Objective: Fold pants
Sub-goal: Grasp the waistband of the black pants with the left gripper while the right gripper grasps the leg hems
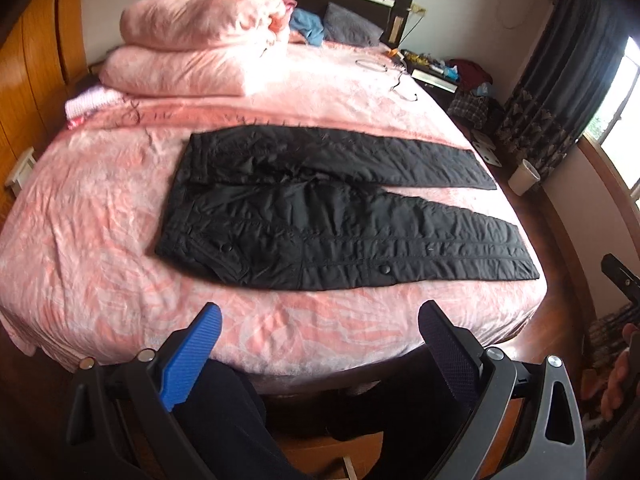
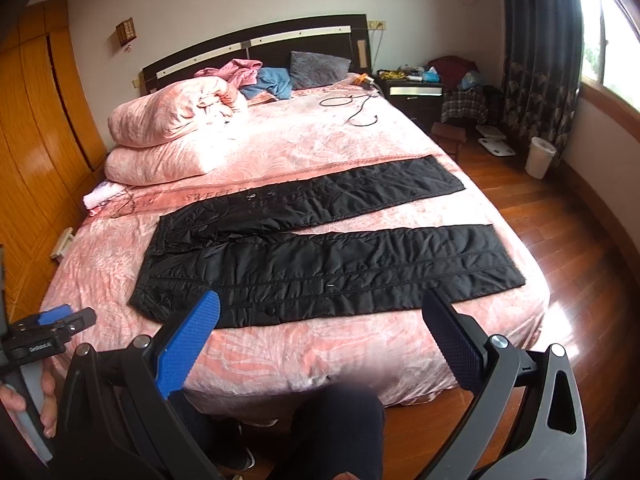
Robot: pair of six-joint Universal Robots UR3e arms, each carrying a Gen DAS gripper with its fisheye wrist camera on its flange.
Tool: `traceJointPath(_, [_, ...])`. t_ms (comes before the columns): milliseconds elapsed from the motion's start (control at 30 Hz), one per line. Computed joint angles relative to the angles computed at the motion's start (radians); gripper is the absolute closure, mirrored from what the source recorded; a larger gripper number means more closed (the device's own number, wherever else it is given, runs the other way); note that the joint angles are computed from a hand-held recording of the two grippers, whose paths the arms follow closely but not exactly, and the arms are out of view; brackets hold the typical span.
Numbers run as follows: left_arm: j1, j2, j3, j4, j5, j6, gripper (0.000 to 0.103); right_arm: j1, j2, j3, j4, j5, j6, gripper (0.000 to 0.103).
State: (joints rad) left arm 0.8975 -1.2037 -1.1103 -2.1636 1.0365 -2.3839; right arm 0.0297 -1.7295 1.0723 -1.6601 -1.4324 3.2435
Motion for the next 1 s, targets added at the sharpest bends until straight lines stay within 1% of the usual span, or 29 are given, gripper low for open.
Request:
traceJointPath(33, [0.027,0.013,-0.095,0.069,-0.002,0.017,0.004,-0.059,-0.002,0.057,-0.011,0.069,-0.031,0.002])
traceJointPath(67, [0.054,0.002,-0.15,0.119,-0.01,0.034,0.004,-0.104,0.003,0.107,-0.026,0.125,-0.058,0.002])
traceJointPath(100, [0.059,-0.026,-0.198,0.181,-0.004,0.025,0.004,-0.15,0.006,0.157,-0.043,0.175,-0.086,0.002])
traceJointPath(133, [0.082,-0.057,-0.235,0.226,-0.02,0.04,0.004,-0.198,0.001,0.226,-0.081,0.234,-0.113,0.002])
traceJointPath(167, [0.101,-0.08,-0.282,0.294,-0.035,0.035,0.004,-0.245,-0.009,0.292,-0.126,0.289,-0.134,0.002])
traceJointPath(200, [0.113,-0.097,-0.332,0.388,-0.03,0.015,0.004,-0.282,-0.008,0.344,-0.167,0.33,-0.152,0.002])
traceJointPath(233, [0.099,-0.145,-0.34,0.461,0.01,-0.018,0.004,-0.322,0.004,0.374,-0.173,0.385,-0.184,0.003])
traceJointPath(267, [0.077,-0.227,-0.306,0.478,0.055,-0.058,0.004,-0.377,0.014,0.402,-0.156,0.466,-0.225,0.003])
traceJointPath(300, [0.062,-0.325,-0.242,0.453,0.081,-0.11,0.004,-0.427,0.023,0.44,-0.164,0.535,-0.238,0.003])
traceJointPath(333, [0.076,-0.413,-0.176,0.394,0.045,-0.121,0.004,-0.476,0.036,0.475,-0.162,0.592,-0.236,0.003])
traceJointPath(367, [0.091,-0.474,-0.149,0.365,0.004,-0.125,0.004,-0.512,0.061,0.48,-0.128,0.626,-0.241,0.003])
traceJointPath(400, [0.087,-0.525,-0.144,0.393,-0.003,-0.154,0.004,-0.534,0.096,0.472,-0.098,0.636,-0.24,0.003])
traceJointPath(433, [0.074,-0.555,-0.162,0.464,0.01,-0.217,0.004,-0.556,0.124,0.474,-0.079,0.65,-0.246,0.003])
traceJointPath(467, [0.073,-0.588,-0.17,0.49,-0.012,-0.251,0.004,-0.577,0.14,0.488,-0.075,0.669,-0.263,0.003])
traceJointPath(500, [0.075,-0.632,-0.163,0.484,-0.053,-0.26,0.004,-0.595,0.146,0.512,-0.092,0.675,-0.264,0.003])
traceJointPath(533, [0.068,-0.674,-0.16,0.509,-0.064,-0.287,0.004,-0.608,0.152,0.533,-0.109,0.673,-0.265,0.003])
traceJointPath(567, [0.053,-0.709,-0.158,0.541,-0.056,-0.331,0.004,-0.619,0.162,0.549,-0.117,0.672,-0.272,0.003])
traceJointPath(633, [0.029,-0.798,-0.121,0.557,-0.052,-0.405,0.005,-0.646,0.188,0.575,-0.131,0.663,-0.275,0.003])
traceJointPath(700, [0.012,-0.848,-0.11,0.583,-0.051,-0.443,0.014,-0.683,0.22,0.6,-0.14,0.652,-0.286,0.003])
traceJointPath(767, [0.004,-0.879,-0.102,0.585,-0.037,-0.496,0.052,-0.729,0.256,0.605,-0.138,0.647,-0.299,0.003])
traceJointPath(800, [0.002,-0.89,-0.098,0.582,-0.036,-0.521,0.056,-0.759,0.268,0.603,-0.147,0.636,-0.293,0.003])
traceJointPath(833, [0.002,-0.889,-0.108,0.589,-0.039,-0.528,0.06,-0.8,0.279,0.609,-0.168,0.644,-0.282,0.003])
traceJointPath(900, [-0.001,-0.881,-0.119,0.596,-0.039,-0.512,0.06,-0.892,0.316,0.586,-0.167,0.683,-0.261,0.003])
traceJointPath(933, [-0.006,-0.879,-0.124,0.604,-0.034,-0.504,0.06,-0.926,0.339,0.568,-0.185,0.689,-0.232,0.003])
traceJointPath(1000, [-0.009,-0.886,-0.122,0.61,-0.042,-0.494,0.053,-0.98,0.406,0.516,-0.218,0.695,-0.198,0.003])
